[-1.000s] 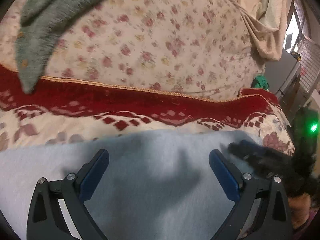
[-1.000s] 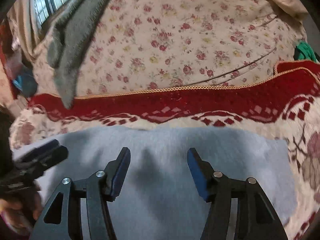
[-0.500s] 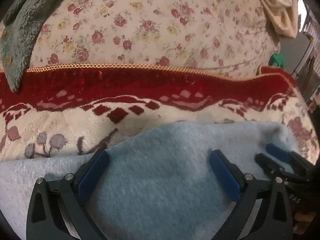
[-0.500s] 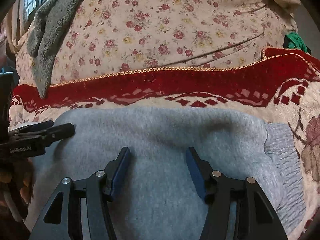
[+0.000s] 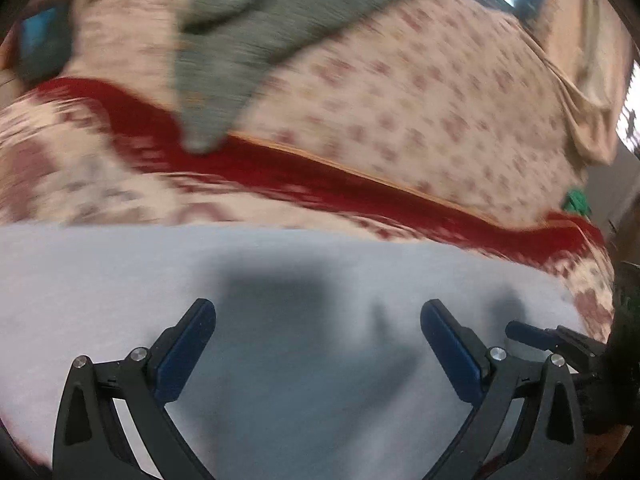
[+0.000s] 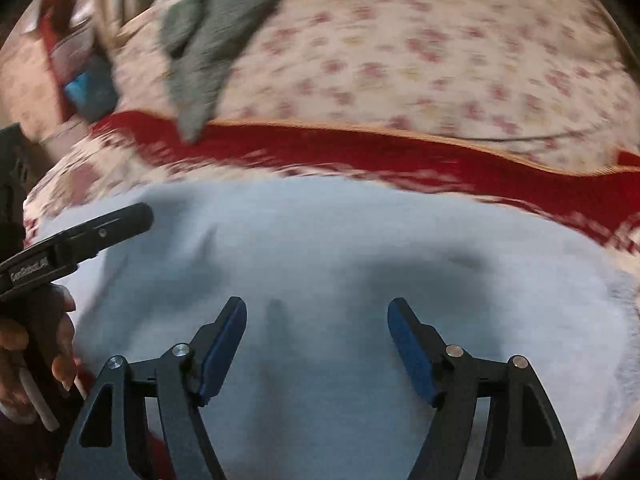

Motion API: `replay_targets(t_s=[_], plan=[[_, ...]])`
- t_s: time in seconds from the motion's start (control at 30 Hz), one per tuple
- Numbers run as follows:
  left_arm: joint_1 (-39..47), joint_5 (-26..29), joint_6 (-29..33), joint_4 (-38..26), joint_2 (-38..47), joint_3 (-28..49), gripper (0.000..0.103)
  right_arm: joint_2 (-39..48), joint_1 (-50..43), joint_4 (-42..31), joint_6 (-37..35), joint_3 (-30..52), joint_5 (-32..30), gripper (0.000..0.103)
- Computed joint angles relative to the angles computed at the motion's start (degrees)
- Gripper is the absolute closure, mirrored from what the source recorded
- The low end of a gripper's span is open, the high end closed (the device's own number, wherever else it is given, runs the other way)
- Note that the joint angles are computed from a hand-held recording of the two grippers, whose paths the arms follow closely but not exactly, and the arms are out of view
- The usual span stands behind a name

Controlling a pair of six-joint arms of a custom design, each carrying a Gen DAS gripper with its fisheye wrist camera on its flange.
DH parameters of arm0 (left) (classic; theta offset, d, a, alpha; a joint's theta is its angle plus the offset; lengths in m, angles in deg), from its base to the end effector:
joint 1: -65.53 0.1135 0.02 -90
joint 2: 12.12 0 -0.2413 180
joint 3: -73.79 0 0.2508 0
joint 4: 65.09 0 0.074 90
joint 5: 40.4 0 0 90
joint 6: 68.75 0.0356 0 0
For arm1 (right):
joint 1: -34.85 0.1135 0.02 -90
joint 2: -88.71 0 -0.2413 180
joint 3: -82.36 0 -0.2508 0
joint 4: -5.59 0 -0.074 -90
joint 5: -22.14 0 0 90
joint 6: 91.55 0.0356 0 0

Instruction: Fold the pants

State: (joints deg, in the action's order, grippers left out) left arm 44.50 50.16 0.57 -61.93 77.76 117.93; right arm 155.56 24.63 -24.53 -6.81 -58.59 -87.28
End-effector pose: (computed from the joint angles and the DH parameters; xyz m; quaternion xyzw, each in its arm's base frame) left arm 0.2568 -0.0991 0.1010 0.0048 0.9156 -0.1473 0.3742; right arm 0.2030 -0.0246 0.1273 -0.0056 0.9484 0.1239 0.2917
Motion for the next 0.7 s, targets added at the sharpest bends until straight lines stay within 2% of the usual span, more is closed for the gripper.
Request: replay_targets(t_s=[0.07,0.17,0.3,0.4,0.5,0.6,0.7], plan=[[7.04,2.73,1.47,-1.1,-8.3,-6.3,0.001,2.18,7.11,0.42,3.77,2.26,-1.56,0.025],[21.27,7.65,4.38,-6.19,-20.46,-13.48,0.001,7.12,18.22,2.07,7.61,7.71,-1.9,0.025],[39.63,17.36,8.07,-9.74,-27.27,-18.29,0.0,19.57,31.32,1.66,6.44,21.35,0.48,0.024],[51.08,23.77,10.59,-8.9,-25.01,-19.43,0.0,29.89,37.24,-1.13,4.31,34.24,0.67,0.023],[58.71,28.85,12.17,-6.39,-17.1,-17.85,0.0,39.87,40.75,-5.06,1.97,47.62,-0.77,0.023],[61.2,30.88,12.41,-3.44,-9.12,-15.42,0.0,49.91,42.82,-10.86,-1.35,61.81,-1.42,0.021],[61.39,29.74,12.2,-0.43,-4.91,-14.57,0.0,60.04,44.61,-17.95,-5.09,76.72,-1.67,0.021]])
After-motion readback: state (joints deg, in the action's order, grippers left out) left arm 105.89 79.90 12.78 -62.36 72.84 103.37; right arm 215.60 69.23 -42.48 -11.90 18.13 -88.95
